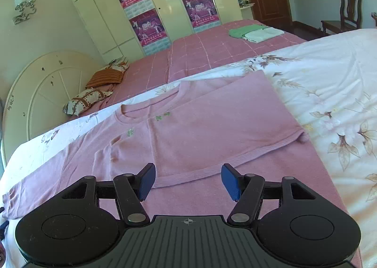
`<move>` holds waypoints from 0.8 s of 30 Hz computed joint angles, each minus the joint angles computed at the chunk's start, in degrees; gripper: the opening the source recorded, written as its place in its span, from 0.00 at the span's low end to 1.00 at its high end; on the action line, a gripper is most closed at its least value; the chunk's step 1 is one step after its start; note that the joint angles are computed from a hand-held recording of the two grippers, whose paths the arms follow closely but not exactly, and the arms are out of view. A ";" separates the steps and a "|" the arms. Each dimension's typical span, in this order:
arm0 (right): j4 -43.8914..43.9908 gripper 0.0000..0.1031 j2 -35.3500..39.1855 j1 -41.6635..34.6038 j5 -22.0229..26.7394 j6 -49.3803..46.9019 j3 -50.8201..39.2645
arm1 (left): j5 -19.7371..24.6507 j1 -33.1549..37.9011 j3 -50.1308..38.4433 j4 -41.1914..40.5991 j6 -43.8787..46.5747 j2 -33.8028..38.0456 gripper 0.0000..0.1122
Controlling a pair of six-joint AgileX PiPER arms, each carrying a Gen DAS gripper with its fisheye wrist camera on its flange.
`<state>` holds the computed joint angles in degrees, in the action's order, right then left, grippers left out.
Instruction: Fold small clothes
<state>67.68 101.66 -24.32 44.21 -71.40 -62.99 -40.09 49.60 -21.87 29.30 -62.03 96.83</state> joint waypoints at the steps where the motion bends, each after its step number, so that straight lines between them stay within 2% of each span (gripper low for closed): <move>1: 0.18 0.60 -0.15 0.62 -0.53 0.14 0.22 | 1.66 -1.45 -1.65 -1.15 0.88 0.55 0.39; 2: 0.25 0.60 -0.16 0.89 -0.80 0.28 0.27 | 4.90 -2.98 -3.12 -3.38 2.94 0.39 0.27; 3: 0.44 0.60 -0.08 1.13 -1.21 0.38 0.43 | 9.05 -4.55 -4.68 -7.11 6.71 0.54 0.04; 5: -0.04 0.60 0.20 1.39 -1.64 1.95 0.33 | 11.94 -6.39 -5.17 -12.35 8.33 -1.07 0.04; 7: -0.23 0.60 0.45 1.05 -1.41 3.16 0.01 | 10.46 -8.68 -2.73 -16.44 13.43 -5.85 0.04; 8: -0.08 0.60 0.40 0.71 -1.19 3.06 0.04 | 11.73 -10.82 -3.02 -19.28 18.33 -6.40 0.04; 9: 0.13 0.60 0.33 0.17 -0.74 2.62 0.05 | 15.30 -12.94 -4.65 -23.32 23.59 -5.75 0.04; 10: 0.11 0.60 0.42 -0.36 -0.30 2.30 -0.02 | 16.97 -15.10 -5.27 -28.00 28.61 -5.72 0.04; 11: -0.23 0.60 0.64 -0.75 -0.09 2.57 -0.32 | 16.34 -17.60 -4.39 -31.43 32.24 -7.59 0.04; 12: -0.44 0.60 0.85 -1.21 0.12 2.69 -0.55 | 15.62 -21.26 -3.70 -37.16 37.55 -9.81 0.04; 16: 1.43 0.60 1.23 -4.25 1.54 -1.08 -0.25 | 19.25 -40.16 -7.81 -60.08 57.57 -14.92 0.04; 18: 1.51 0.60 2.45 -5.28 1.88 -1.68 -0.60 | 18.81 -51.29 -12.81 -71.54 68.50 -12.37 0.04; 21: 1.68 0.60 4.39 -7.17 3.51 -1.46 -1.59 | 17.05 -65.48 -22.66 -88.72 82.82 -4.63 0.04; 24: 1.80 0.60 5.55 -9.41 5.96 -2.68 -2.71 | 17.13 -75.50 -36.39 -105.91 98.53 5.73 0.04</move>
<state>69.48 107.22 -33.74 50.16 -74.08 -65.70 -22.96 -25.89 -58.26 -76.61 36.50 102.56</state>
